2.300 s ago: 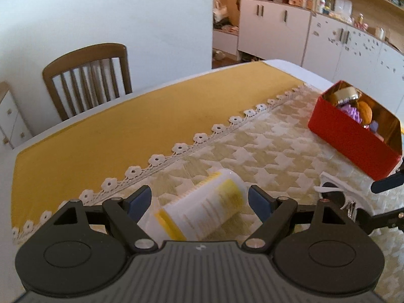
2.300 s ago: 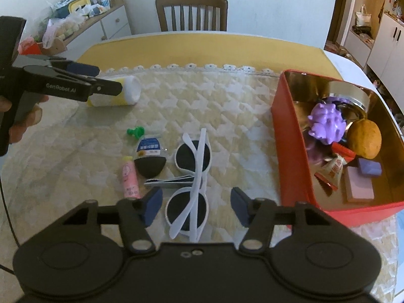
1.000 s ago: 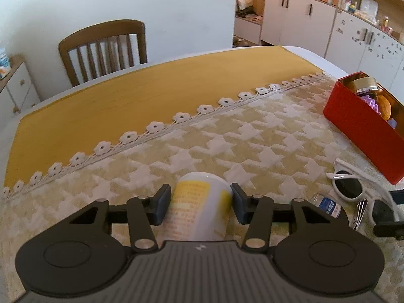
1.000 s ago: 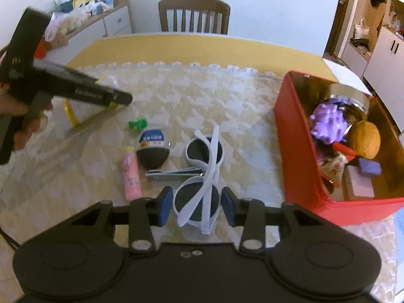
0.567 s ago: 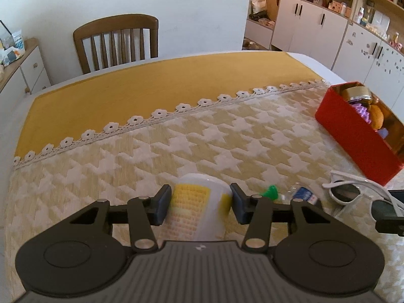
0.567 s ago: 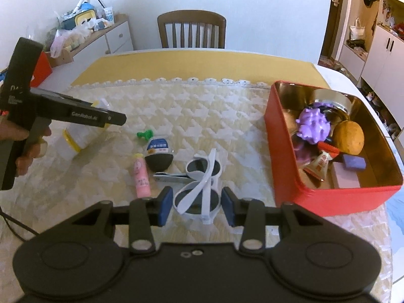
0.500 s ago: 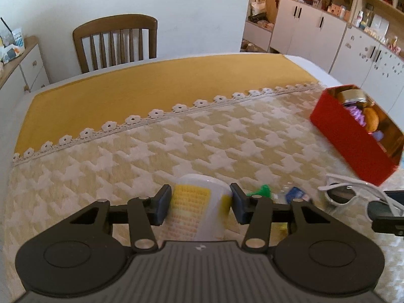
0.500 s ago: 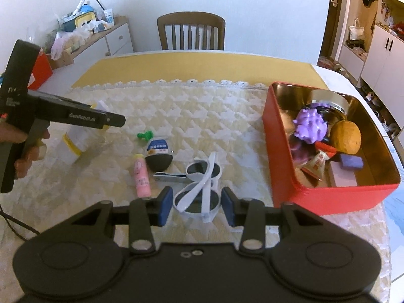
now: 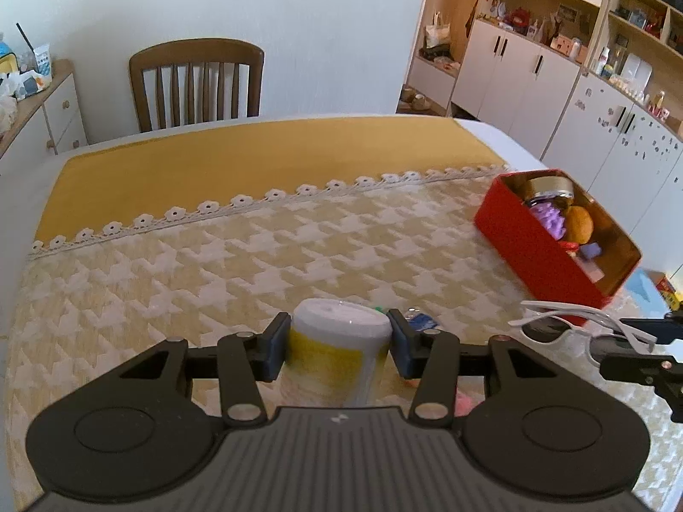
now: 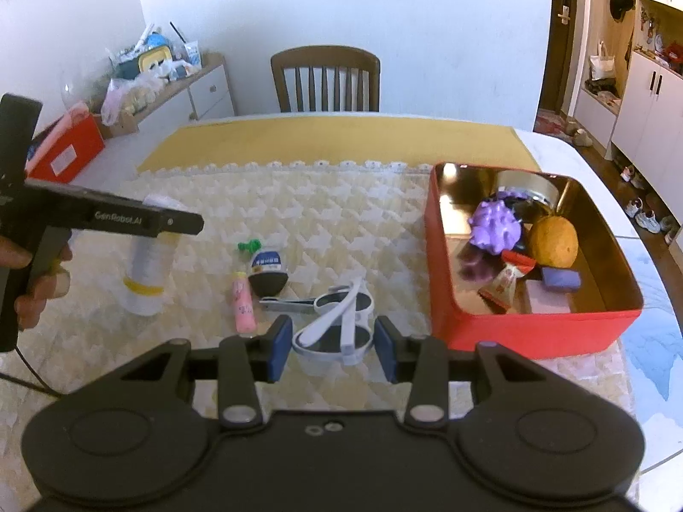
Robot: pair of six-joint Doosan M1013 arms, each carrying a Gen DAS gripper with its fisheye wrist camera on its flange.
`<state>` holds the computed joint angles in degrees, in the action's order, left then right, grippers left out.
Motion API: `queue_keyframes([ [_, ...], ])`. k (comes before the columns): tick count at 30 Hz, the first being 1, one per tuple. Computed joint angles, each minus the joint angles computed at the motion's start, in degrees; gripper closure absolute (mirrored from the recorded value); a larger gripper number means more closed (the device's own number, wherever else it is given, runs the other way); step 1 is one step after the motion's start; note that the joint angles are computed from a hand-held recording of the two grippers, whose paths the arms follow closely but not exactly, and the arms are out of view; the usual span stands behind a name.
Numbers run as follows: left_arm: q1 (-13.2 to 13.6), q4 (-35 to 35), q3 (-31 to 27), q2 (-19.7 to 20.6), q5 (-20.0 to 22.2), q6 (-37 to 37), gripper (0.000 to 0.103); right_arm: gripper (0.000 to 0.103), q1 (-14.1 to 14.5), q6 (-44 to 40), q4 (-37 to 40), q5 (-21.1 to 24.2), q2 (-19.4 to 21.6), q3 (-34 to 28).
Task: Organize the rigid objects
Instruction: 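Lift bottle with left gripper while right gripper carries sunglasses over the red tin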
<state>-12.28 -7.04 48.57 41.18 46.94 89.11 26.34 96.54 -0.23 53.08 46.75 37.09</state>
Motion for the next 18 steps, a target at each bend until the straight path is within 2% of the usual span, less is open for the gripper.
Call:
queue_keyframes([
  [10,-1.87,3.29,1.70,-2.57,-3.86,-6.30,0.059,0.062,-1.81,-3.73,3.37,-4.73,-2.78,3.39],
  [18,-3.76,1.60,-4.01,-1.05,-3.78,-6.60,0.059,0.062,-3.84,-5.28,4.05,-7.03,-3.93,4.62],
])
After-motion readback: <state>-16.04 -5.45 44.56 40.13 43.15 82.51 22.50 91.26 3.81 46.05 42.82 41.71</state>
